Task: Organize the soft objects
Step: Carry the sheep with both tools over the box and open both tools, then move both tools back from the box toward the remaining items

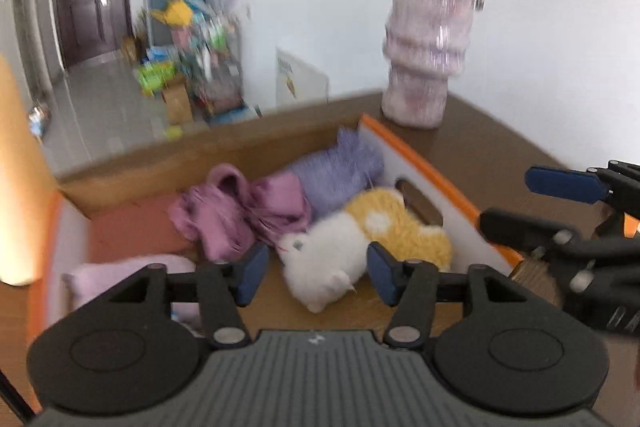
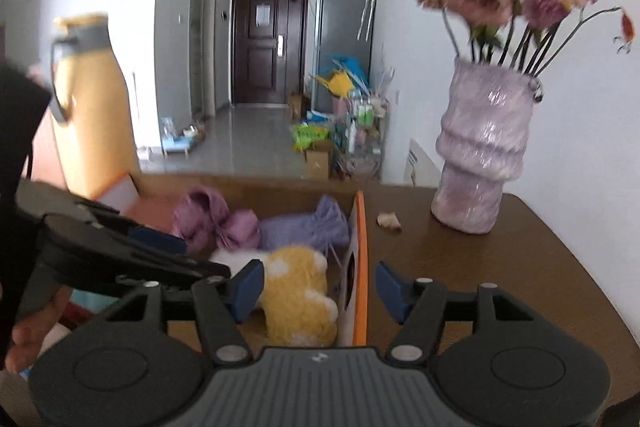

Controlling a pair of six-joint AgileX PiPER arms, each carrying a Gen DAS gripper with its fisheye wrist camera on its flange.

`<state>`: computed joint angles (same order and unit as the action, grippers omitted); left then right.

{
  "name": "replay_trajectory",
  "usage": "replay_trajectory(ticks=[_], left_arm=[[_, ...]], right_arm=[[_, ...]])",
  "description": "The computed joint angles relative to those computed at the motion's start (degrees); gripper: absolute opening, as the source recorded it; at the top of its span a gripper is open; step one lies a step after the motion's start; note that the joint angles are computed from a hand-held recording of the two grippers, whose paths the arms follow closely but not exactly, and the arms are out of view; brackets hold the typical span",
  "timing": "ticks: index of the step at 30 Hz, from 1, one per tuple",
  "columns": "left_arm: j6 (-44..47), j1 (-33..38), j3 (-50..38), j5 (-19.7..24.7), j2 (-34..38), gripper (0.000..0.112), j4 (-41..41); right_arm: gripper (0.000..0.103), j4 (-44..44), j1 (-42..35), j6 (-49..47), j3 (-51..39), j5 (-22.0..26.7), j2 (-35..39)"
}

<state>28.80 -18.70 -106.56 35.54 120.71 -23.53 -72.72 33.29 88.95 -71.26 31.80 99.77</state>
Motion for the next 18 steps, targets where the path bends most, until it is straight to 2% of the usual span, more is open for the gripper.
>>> replay_trajectory(ticks=[2, 4, 7, 11, 13, 15, 18], left_arm=[[3.54, 0.87, 7.98, -5.50, -6.33, 0.068, -2.28], [6.58, 1.90, 16.00, -10.38, -13.15, 0.071, -4.61], [14.67, 3.84, 28.56, -16.04, -24.12, 0.084, -12.46], [29.37, 4.67, 45.87, -24.28, -39.08, 0.089, -26.54], [39.87, 5.43, 53.05, -25.56, -45.91, 0.092, -38.00], [47.86, 6.90, 60.28, -24.92, -53.21, 0.094, -47.48], [50.28, 8.75, 71.19, -24.57, -66.00, 0.100, -49.08]], right_arm=[[0.061, -0.29, 0.62, 1.24, 2.23, -0.50, -4.19], [0.064, -0.73, 2.42, 1.60, 3.74, 1.43, -7.42], [0.069, -2.35, 7.24, 3.52, 6.84, 5.90, -12.53], [0.074, -5.84, 17.29, 9.57, 12.50, 13.80, -18.87], [0.074, -7.29, 24.31, 13.64, 15.07, 20.09, -20.53], [0.076, -8.96, 32.00, 18.96, 17.81, 26.56, -21.56], [0.076, -8.60, 43.40, 26.12, 20.77, 34.21, -22.23]])
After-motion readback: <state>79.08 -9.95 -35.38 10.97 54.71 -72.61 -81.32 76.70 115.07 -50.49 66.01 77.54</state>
